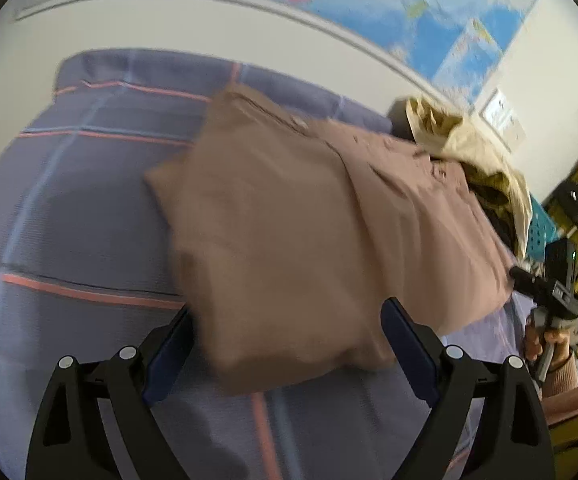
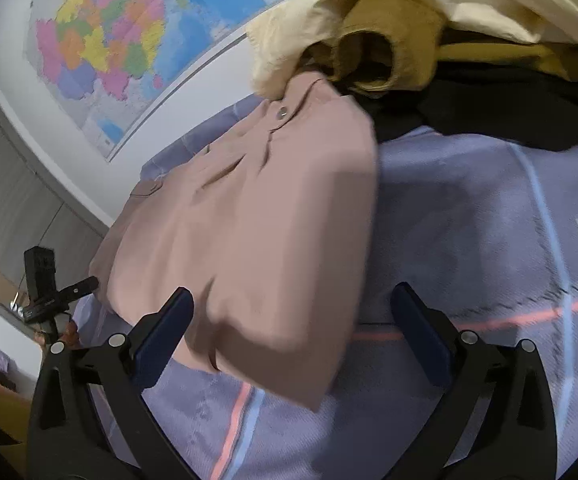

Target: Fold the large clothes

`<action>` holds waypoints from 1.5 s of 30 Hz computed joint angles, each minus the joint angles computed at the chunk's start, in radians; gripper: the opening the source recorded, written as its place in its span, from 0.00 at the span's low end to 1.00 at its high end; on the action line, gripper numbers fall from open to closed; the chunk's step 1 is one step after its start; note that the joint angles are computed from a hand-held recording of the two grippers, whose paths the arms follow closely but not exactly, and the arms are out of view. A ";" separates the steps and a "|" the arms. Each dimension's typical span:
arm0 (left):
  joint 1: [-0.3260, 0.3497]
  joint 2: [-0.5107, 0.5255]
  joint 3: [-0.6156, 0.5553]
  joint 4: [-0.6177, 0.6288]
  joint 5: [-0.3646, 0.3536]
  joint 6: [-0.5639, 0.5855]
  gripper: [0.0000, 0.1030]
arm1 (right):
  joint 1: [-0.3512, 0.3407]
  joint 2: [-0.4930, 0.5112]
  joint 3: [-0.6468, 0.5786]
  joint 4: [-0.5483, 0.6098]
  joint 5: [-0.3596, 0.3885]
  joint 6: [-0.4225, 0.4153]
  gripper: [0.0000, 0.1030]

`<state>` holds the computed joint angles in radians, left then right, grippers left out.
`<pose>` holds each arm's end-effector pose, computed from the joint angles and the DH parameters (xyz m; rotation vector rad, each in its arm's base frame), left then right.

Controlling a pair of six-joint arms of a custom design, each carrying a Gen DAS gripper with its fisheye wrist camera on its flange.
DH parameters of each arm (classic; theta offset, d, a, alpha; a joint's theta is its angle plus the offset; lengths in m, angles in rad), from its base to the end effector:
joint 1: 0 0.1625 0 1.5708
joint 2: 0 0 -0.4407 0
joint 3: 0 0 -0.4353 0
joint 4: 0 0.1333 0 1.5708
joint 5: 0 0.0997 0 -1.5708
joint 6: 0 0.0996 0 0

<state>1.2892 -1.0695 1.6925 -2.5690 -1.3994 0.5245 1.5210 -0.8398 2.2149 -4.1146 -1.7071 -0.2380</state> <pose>-0.0485 -0.7085 0.2402 1.0877 2.6709 -0.5133 0.0943 -0.5140 0.1167 0.1182 -2.4103 1.5544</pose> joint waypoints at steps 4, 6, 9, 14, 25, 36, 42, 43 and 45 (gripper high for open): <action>-0.040 0.027 0.014 -0.042 0.068 0.006 0.87 | 0.011 0.001 -0.046 0.100 0.041 -0.024 0.84; -0.060 0.046 0.021 -0.093 0.121 -0.012 0.70 | 0.019 -0.001 -0.063 0.144 0.027 -0.021 0.39; -0.053 0.037 -0.006 -0.035 0.081 -0.093 0.32 | -0.001 -0.029 -0.045 0.185 0.129 0.036 0.16; -0.034 -0.047 -0.011 0.077 -0.041 -0.140 0.21 | 0.014 -0.090 0.075 0.123 0.257 0.044 0.10; -0.029 -0.113 0.094 0.023 0.161 -0.063 0.62 | 0.051 -0.110 0.179 0.095 -0.078 0.142 0.59; -0.103 -0.038 0.080 -0.138 0.248 0.129 0.92 | 0.160 -0.029 0.006 0.036 -0.243 -0.060 0.81; -0.113 0.034 0.043 -0.125 0.303 0.175 0.58 | 0.141 0.003 -0.048 0.106 -0.286 -0.138 0.53; -0.116 0.038 0.045 -0.148 0.298 0.193 0.49 | 0.149 0.013 -0.061 0.102 -0.314 -0.160 0.42; -0.123 0.049 0.040 -0.168 0.296 0.197 0.33 | 0.149 0.006 -0.060 0.103 -0.312 -0.160 0.11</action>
<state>1.1664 -1.0202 1.7327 -2.7371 -1.1034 0.7213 1.6704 -0.8342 2.1552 -4.0120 -2.0187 -0.3983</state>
